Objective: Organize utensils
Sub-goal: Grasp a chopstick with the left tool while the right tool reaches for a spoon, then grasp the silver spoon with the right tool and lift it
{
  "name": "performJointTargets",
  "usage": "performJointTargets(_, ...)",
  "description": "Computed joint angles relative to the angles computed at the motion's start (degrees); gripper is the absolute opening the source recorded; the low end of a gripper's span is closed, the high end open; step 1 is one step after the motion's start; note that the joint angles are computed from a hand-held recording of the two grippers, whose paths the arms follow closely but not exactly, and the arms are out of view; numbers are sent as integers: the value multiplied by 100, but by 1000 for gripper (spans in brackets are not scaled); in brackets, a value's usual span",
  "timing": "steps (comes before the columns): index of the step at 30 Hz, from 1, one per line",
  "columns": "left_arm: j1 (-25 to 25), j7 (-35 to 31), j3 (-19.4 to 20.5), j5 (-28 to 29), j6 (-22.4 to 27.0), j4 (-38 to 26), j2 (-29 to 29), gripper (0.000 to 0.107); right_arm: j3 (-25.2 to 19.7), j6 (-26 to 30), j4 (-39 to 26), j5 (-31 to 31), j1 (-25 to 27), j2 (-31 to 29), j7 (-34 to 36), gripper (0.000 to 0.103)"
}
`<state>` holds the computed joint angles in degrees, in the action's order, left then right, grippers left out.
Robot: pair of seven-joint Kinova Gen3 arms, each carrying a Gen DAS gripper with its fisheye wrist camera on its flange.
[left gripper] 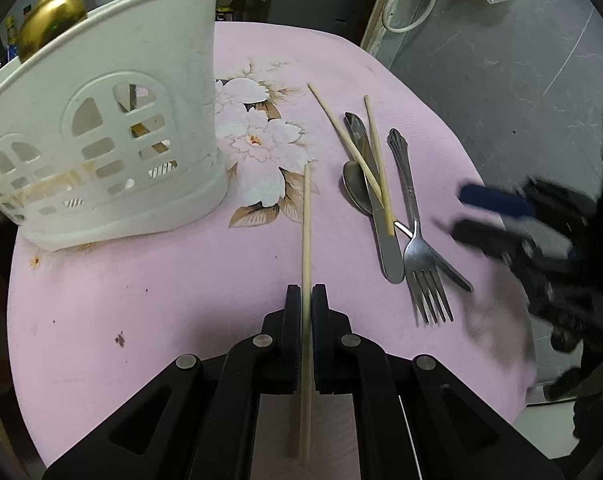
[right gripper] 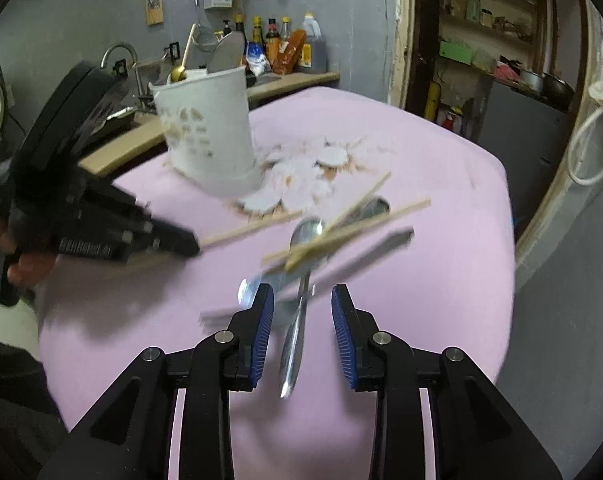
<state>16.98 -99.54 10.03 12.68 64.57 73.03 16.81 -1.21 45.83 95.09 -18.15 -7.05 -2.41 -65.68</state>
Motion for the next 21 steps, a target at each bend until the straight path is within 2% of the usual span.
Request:
performJointTargets(3, -102, -130, 13, 155, -117, 138, -35, 3, 86, 270, -498, -542, 99, 482, 451, 28)
performJointTargets(6, -120, -30, -32, 210, -404, 433, -180, 3, -25, 603, -1023, -753, 251, 963, 684, 28)
performJointTargets(9, -185, 198, -86, 302, -633, 773, -429, 3, -155, 894, -1488, -473, 247, 1375, 546, 28)
performJointTargets(15, -234, 546, -119, 254, -874, 1182, -796, 3, -293, 1247, -1785, 207, 98, 1662, 259, 31)
performJointTargets(18, -347, 422, -112, 397, -738, 1160, -819, 3, -337, 1213, -1671, 327, 86, 1574, 301, 35)
performJointTargets(21, -335, 365, -93, 278, -409, 868, -689, 3, -355, 1261, -1597, 294, 122, 1511, 371, 39)
